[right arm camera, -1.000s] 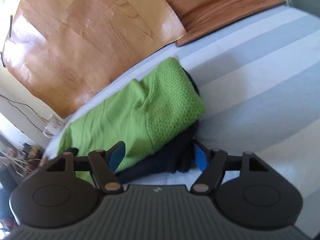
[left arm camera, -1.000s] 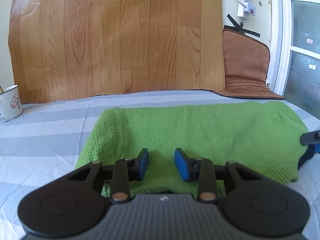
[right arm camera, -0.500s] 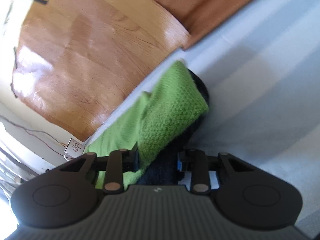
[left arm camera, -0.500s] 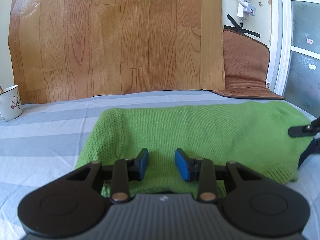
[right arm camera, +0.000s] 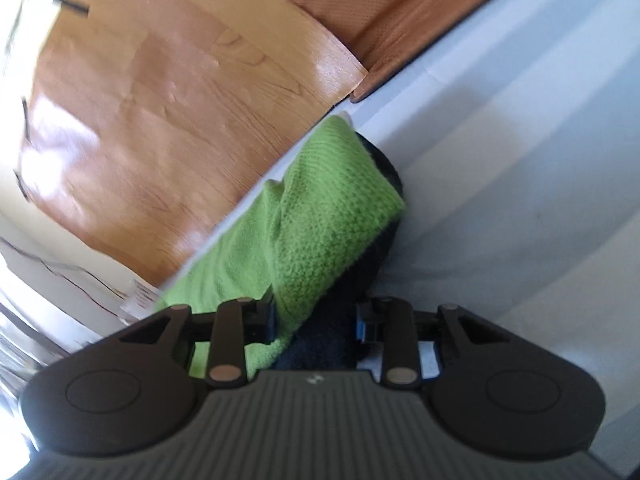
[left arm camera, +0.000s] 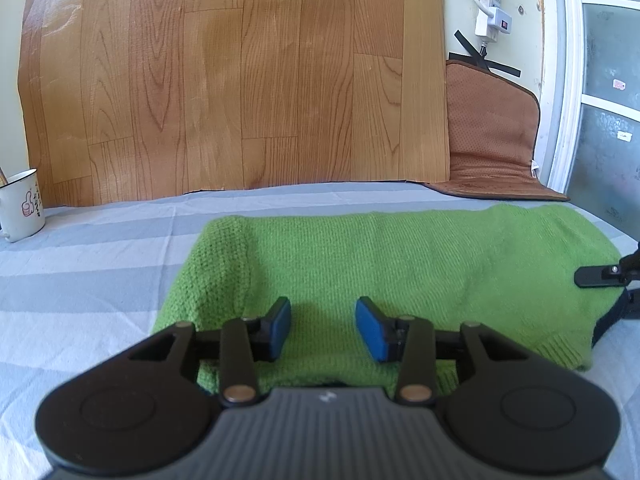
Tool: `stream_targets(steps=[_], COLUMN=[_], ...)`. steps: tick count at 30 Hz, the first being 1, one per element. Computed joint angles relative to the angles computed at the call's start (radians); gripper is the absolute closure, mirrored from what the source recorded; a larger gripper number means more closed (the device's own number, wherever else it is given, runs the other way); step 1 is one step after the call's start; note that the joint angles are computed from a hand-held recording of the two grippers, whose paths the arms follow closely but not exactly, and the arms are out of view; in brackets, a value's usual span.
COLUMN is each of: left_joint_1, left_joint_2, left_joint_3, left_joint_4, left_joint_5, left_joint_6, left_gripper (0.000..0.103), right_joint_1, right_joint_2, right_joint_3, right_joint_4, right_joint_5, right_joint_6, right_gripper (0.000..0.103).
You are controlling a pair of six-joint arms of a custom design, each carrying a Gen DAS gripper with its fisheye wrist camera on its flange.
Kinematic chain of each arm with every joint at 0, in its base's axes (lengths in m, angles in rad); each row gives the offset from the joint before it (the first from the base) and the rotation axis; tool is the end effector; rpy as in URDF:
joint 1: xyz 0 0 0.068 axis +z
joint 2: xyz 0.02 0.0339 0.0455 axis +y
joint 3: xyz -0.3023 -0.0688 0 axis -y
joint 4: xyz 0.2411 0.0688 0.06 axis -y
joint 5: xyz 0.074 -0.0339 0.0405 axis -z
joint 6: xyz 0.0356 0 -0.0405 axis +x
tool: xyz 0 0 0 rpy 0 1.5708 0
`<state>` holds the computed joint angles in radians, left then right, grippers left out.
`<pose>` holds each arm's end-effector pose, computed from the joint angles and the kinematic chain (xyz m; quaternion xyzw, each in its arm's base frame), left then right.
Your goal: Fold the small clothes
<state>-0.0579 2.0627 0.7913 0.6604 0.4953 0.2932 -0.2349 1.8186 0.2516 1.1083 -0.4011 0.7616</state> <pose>0.3759 -0.0387 0.1069 0.2616 0.8270 -0.1634 0.4700 0.2471 -0.0449 0.1184 0.3054 0.7814 0.2980 0.4554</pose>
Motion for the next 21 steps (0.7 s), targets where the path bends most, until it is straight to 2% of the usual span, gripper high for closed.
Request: stream_targets(steps=[10, 21], left_joint_1=[0.000, 0.001], left_joint_2=[0.001, 0.002], left_joint_3=[0.001, 0.002], left_joint_4=[0.000, 0.000], left_joint_5=[-0.002, -0.001], left_joint_6=[0.000, 0.003], left_gripper=[0.064, 0.063], right_joint_1=[0.024, 0.019], right_joint_2=[0.047, 0.038], right_joint_3=[-0.064, -0.058], right_joint_4=[0.190, 0.176], right_joint_5=[0.020, 0.015], right_joint_6=[-0.015, -0.017], right_gripper=[0.067, 0.067])
